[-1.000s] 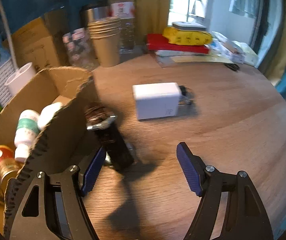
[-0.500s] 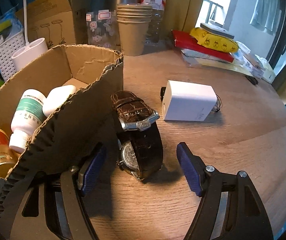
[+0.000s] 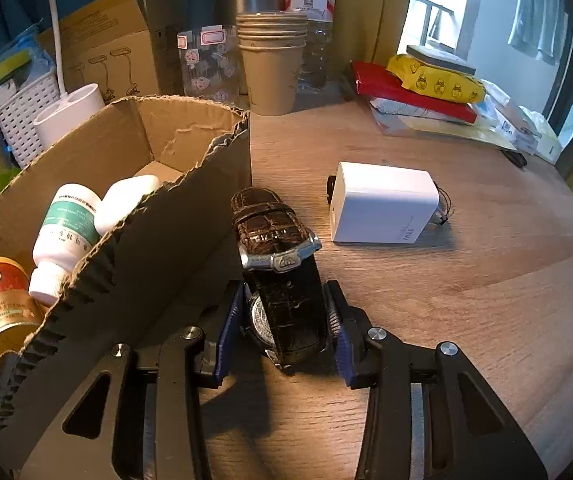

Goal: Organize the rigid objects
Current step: 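Lift the wristwatch with the right gripper and carry it over the box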

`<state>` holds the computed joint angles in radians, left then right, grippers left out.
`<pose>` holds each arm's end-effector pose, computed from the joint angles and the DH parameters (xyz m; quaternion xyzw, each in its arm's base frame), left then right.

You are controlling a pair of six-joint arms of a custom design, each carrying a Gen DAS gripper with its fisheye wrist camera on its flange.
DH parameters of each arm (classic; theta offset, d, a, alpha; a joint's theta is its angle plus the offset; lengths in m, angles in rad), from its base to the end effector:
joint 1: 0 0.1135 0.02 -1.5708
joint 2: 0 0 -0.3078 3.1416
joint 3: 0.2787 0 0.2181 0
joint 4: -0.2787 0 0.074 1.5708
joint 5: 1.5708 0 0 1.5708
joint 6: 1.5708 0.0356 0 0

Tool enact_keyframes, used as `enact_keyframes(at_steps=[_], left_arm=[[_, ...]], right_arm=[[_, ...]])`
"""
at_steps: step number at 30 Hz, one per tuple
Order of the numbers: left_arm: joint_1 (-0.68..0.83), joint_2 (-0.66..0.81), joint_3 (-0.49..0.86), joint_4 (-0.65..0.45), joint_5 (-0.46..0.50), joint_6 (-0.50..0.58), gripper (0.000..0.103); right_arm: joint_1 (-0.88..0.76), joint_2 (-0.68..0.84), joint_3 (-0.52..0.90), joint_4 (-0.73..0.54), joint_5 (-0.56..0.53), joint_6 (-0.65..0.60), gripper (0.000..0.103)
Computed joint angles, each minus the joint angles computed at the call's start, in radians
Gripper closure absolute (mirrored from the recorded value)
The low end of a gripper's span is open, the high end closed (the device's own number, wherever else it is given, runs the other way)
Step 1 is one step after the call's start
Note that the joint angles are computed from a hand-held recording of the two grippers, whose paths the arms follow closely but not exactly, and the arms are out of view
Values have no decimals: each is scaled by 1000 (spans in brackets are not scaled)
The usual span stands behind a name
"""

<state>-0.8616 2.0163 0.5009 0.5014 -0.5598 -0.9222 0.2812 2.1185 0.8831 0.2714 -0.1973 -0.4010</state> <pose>0.1962 -0.1996 0.0968 -0.1039 0.9214 -0.0388 0.3726 0.3517 0.1088 0.1086 -0.3454 0.8851 0.0760 0.3024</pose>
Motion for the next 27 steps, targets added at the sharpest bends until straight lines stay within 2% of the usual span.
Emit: enact_keyframes(at_steps=[7, 27], left_arm=[[2, -1, -2, 2, -3, 6, 96], [-5, -4, 2, -11, -5, -7, 96]], right_arm=[[-3, -43, -49, 38, 15, 23, 60], [6, -234, -131, 36, 35, 83, 60]])
